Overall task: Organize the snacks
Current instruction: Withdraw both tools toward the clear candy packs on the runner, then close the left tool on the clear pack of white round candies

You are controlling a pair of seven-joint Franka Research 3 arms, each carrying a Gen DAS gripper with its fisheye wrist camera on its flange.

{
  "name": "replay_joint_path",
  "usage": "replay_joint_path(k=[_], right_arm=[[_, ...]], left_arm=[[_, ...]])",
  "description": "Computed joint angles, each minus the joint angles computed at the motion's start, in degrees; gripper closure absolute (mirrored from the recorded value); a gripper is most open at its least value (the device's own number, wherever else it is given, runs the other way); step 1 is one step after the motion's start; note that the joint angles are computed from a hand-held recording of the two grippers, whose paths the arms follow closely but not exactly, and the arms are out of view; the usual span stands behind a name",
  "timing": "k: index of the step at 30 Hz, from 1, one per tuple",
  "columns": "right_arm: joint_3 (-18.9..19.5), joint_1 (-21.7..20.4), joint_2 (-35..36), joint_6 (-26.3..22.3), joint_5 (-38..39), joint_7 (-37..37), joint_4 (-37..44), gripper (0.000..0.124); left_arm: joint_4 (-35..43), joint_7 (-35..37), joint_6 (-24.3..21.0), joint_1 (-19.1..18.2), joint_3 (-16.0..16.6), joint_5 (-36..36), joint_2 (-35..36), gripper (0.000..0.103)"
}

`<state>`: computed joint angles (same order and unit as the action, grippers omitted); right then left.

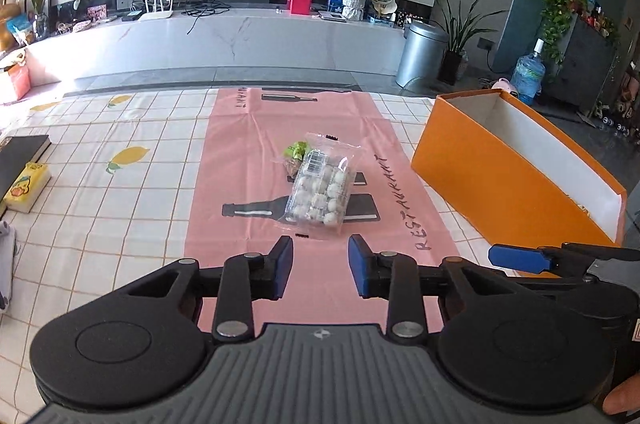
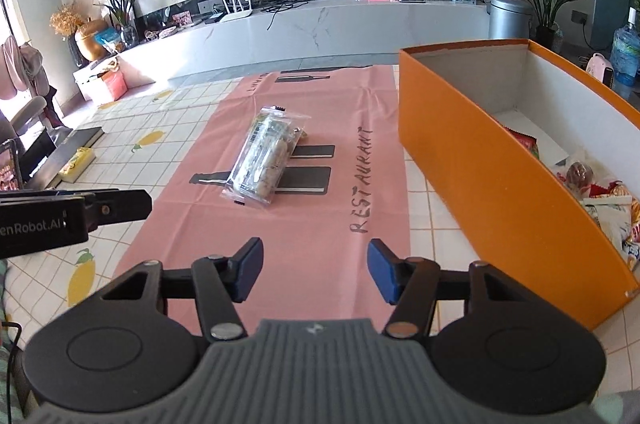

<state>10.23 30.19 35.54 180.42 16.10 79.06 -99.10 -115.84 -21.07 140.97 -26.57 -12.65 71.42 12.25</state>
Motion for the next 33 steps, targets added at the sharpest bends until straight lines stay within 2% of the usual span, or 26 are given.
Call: replay_joint_path(k=[1, 4, 7, 13, 16, 23, 26, 30, 33], right_arm=[[-1.1, 0.9, 1.2, -0.9, -0.4, 0.3, 1.8, 0.068], [-3.7, 2.7, 4.9, -4.0, -2.0, 0.9, 7.8, 0.068], [-4.3, 2.9, 9.3, -6.9, -3.2, 1.0, 14.8, 0.069], [-5.8, 3.5, 17.7, -10.9, -5.4, 1.5, 27.2, 0.069], [-7.3, 4.4, 20.7, -12.3, -6.5, 2.6, 31.1, 0.069], [-8.0, 4.4, 26.0, -14.7, -7.7, 4.4, 38.3, 0.072], [-9.5, 5.0, 26.4, -15.7, -8.6, 6.4, 39.0, 0.072], [-7.9, 4.0, 26.4, -15.1, -8.7, 5.8, 38.7, 0.072], [-8.7, 4.5, 26.4, -14.5, -9.3, 5.9, 38.4, 0.072]], left_arm=[[0.6, 1.3, 0.1, 0.3, 0.2, -0.3, 0.7, 0.054], [2.4, 5.5, 1.7, 1.0, 0.9, -1.2, 2.7, 0.04], [4.3, 8.6, 2.9, 1.1, 1.9, -0.9, 5.0, 0.031], [7.0, 7.7, 7.7, 1.1, 4.8, 3.6, 8.8, 0.017], [8.6, 7.4, 9.3, 1.2, 5.9, 4.9, 10.5, 0.015], [12.9, 11.6, 8.8, 0.8, 7.6, 2.8, 15.1, 0.014], [14.6, 14.1, 9.2, 0.3, 8.3, 2.4, 16.6, 0.014], [16.8, 16.8, 10.4, 0.0, 9.4, 2.0, 18.5, 0.014], [17.6, 19.5, 11.0, 0.0, 9.7, 0.1, 19.3, 0.016]])
